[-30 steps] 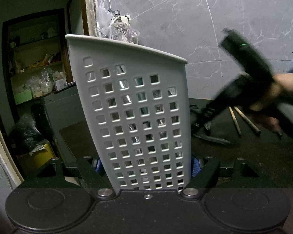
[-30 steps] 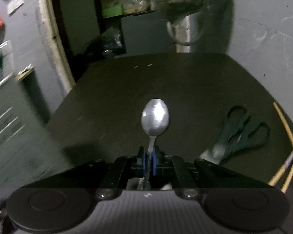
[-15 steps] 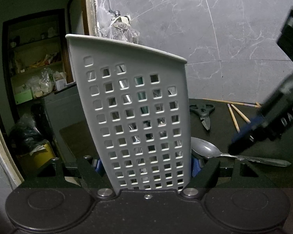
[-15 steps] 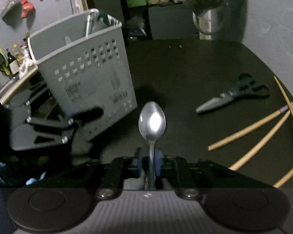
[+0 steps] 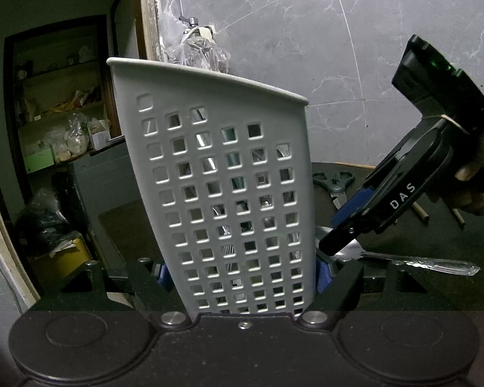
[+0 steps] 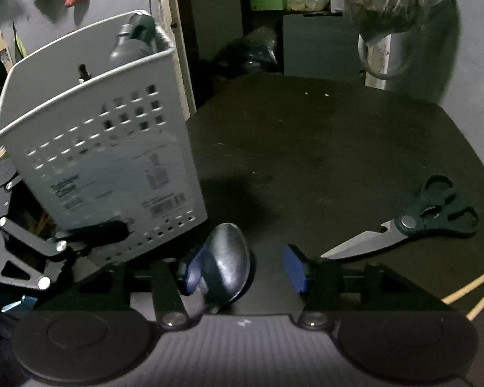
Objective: Organize utensils
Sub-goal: 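Lift the silver spoon with the right gripper toward the basket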
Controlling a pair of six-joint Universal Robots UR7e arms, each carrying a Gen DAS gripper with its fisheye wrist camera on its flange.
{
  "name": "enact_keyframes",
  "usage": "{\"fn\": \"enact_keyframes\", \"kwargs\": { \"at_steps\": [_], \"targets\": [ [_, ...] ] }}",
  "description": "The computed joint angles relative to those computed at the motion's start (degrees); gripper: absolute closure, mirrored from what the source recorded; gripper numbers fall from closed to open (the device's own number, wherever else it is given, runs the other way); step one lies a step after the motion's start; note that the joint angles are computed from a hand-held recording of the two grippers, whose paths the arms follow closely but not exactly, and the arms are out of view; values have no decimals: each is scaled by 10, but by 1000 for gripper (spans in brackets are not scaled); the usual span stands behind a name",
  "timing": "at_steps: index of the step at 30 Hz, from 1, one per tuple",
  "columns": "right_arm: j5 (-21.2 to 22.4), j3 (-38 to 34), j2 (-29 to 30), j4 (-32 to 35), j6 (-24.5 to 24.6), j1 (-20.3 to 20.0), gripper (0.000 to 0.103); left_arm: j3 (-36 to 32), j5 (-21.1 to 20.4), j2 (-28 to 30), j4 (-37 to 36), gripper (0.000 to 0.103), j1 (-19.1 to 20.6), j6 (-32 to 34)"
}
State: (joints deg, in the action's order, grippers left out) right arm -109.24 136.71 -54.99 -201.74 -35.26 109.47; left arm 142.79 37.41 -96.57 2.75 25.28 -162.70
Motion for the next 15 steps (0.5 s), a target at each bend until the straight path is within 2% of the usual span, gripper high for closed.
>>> {"fn": "enact_keyframes", "kwargs": {
  "at_steps": [4,6,8,15],
  "targets": [
    [20,0,3,-2,-15,-12,45,0,-2,1,-1,24,0,1],
    [26,2,6,-6,-23,-13,57,-1,-2,1,0,24,0,1],
    [26,8,11,-13,-30,-9,76,-1,-2,1,0,24,0,1],
    [-8,11,40,-54,-50,19,91,-1,-1,1,0,24,0,1]
  ]
}}
